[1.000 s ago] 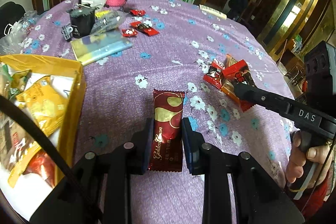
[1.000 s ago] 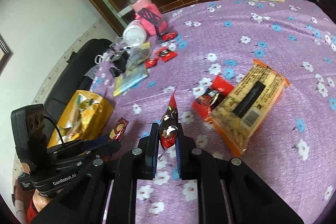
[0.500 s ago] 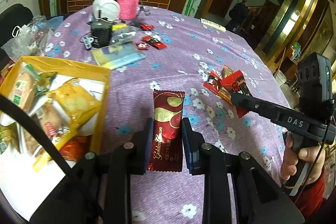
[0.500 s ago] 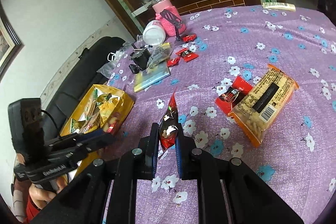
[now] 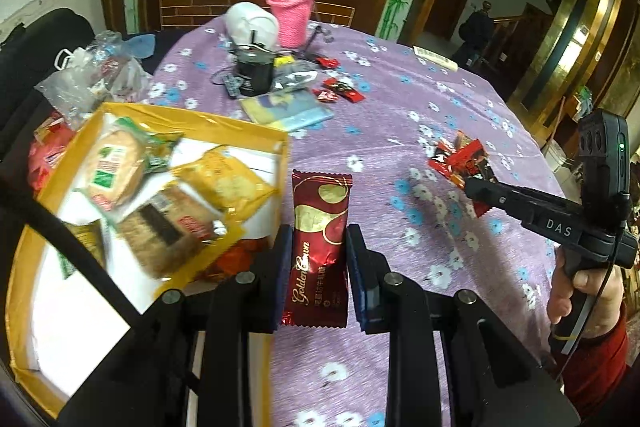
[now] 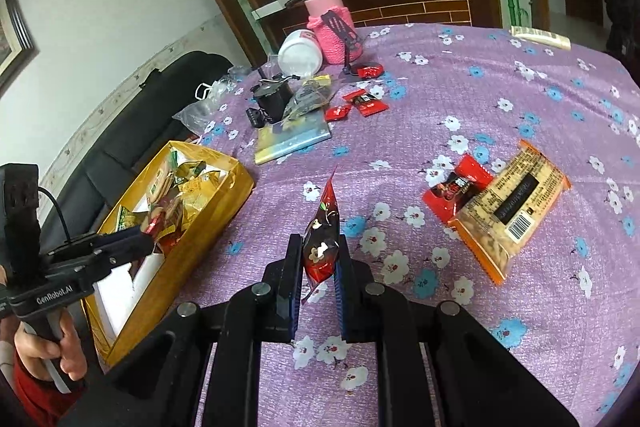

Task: Organize snacks
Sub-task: 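Carry the chocolate bar and candy over the yellow-rimmed box with both tools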

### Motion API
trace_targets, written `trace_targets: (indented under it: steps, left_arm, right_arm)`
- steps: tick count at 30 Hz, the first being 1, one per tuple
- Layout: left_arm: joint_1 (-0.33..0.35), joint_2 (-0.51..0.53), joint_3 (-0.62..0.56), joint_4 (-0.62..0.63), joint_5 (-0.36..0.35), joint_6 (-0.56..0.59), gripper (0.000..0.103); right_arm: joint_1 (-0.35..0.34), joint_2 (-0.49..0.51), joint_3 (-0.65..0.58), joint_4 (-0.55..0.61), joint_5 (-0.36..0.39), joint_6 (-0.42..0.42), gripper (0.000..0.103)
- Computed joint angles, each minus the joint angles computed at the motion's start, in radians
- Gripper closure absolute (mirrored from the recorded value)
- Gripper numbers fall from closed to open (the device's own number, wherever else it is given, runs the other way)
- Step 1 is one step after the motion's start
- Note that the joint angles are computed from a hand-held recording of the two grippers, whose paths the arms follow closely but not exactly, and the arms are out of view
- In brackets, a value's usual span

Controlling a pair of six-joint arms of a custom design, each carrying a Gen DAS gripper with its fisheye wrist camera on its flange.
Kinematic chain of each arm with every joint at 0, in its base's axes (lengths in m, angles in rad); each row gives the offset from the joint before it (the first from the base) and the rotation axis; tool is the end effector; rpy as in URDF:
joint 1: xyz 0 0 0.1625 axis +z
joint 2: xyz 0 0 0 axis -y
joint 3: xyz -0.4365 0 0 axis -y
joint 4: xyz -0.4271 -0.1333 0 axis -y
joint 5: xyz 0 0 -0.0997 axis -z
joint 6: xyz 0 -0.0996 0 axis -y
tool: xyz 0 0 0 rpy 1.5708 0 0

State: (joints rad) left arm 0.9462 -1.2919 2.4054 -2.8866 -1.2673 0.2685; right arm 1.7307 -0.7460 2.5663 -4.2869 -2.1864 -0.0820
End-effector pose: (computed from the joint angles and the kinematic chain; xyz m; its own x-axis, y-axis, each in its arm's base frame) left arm -0.1165 -0.4405 0.1258 -0.6283 0.7019 -0.3356 0.7670 0.6311 -0.1161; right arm 0.1291 -0.3245 0.0719 -0.8667 0.2635 0.4236 -0.1711 0.6407 -0.7485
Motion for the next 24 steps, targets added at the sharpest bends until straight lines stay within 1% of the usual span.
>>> trace_targets:
  steps: [7, 15, 24]
  left_arm:
    - [0.019, -0.035, -0.008, 0.009, 0.028, 0.01, 0.075]
    - [0.035, -0.074, -0.015, 0.026, 0.057, 0.016, 0.075]
    - [0.085, -0.108, -0.046, 0.057, 0.076, 0.019, 0.075]
  right_arm:
    - [0.026, 0.002, -0.036, 0.057, -0.019, -0.008, 0.091]
    - [0.05, 0.022, -0.088, 0.122, -0.011, -0.022, 0.091]
    - [0.085, 0.035, -0.138, 0.211, 0.009, -0.027, 0.091]
